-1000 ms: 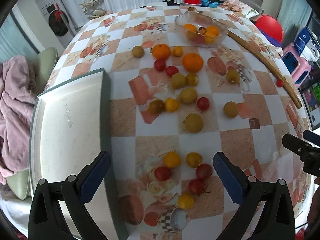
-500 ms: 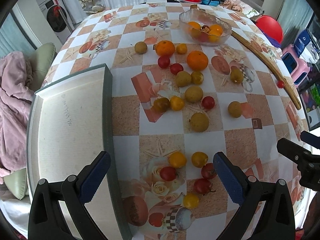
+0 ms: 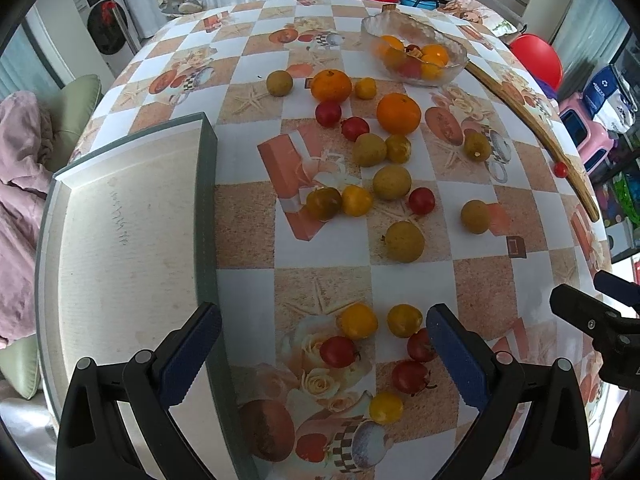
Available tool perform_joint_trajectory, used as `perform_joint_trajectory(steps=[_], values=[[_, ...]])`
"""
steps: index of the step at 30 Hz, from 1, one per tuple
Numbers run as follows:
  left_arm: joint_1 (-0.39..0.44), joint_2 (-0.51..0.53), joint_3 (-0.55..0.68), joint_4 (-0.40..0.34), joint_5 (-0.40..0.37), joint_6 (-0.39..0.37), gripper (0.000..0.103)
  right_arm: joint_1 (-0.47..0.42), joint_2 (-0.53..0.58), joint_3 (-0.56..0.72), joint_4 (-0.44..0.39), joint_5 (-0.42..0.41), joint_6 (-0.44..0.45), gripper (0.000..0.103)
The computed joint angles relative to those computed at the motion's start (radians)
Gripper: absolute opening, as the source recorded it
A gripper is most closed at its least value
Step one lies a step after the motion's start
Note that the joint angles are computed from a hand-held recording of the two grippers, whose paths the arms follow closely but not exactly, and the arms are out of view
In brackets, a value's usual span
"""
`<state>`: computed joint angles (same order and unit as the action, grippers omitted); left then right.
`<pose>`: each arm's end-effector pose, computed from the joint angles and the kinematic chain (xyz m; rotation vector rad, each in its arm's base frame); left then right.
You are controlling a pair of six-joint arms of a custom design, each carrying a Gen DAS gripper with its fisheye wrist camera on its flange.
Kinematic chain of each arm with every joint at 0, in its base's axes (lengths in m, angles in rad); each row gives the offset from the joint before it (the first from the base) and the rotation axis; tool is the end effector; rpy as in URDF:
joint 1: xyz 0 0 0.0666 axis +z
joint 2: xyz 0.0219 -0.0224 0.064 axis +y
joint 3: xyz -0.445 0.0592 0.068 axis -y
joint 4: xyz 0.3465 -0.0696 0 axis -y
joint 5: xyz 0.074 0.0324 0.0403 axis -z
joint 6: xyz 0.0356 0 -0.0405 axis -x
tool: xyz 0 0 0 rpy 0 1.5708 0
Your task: Organize fruits
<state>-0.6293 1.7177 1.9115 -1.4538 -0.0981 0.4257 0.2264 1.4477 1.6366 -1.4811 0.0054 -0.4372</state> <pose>0.4283 -0.3080 0.5233 0.2652 2.8100 -0.1029 0.3948 0.0903 0.5402 0.3034 2.8578 0.1239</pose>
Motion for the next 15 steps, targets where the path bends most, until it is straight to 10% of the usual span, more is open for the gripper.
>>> perform_joint_trajectory(steps=[15], values=[[0.011,-0.031,-0.084,0.051,0.045,-0.012,0.103,0.015,-0.002,-0.011,0.003,-0.010,-0.024,0.103]])
